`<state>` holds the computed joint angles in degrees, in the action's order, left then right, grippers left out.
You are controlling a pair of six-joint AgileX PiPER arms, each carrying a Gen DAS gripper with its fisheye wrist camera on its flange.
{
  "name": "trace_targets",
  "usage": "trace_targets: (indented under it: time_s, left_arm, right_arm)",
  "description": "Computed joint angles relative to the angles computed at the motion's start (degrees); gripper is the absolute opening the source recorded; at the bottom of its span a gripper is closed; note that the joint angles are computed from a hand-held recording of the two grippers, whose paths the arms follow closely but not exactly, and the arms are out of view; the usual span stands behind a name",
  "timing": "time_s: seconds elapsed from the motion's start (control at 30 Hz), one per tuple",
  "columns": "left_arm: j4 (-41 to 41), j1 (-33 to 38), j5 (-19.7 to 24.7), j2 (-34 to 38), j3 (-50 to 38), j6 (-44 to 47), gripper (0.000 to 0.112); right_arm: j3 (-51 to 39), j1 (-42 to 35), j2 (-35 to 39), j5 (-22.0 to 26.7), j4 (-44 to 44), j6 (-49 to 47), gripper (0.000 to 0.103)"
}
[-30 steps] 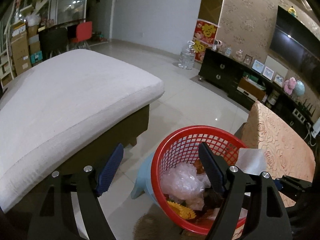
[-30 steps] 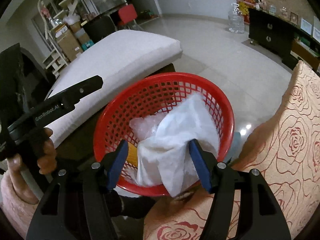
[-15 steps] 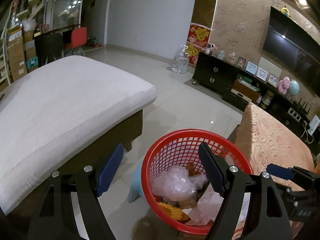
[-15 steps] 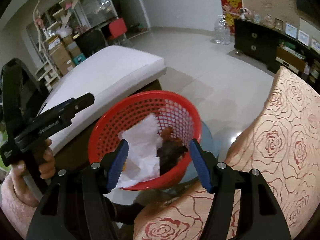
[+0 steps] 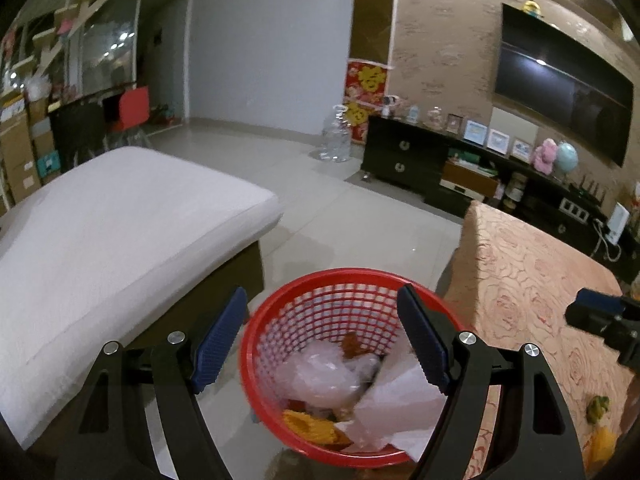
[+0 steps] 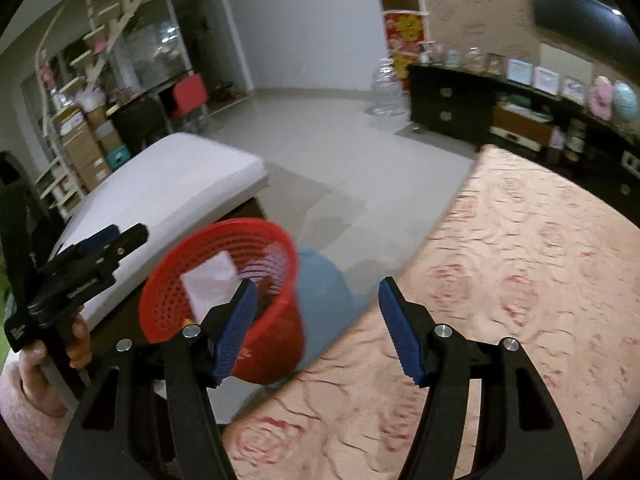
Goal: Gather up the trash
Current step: 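Move the right tool back to the bed and grasp the yellow foam net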
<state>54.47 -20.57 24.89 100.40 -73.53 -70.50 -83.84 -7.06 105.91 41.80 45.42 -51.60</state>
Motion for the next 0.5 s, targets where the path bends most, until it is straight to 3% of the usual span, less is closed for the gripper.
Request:
trace_targets:
  time_s: [0.5]
  left_arm:
    - [-0.34, -8.27, -1.04, 2.64, -4.01, 1.86, 0.075]
  right_arm:
    - [16.93, -23.70, -8.89, -5.48, 6.12, -12.09, 0.065]
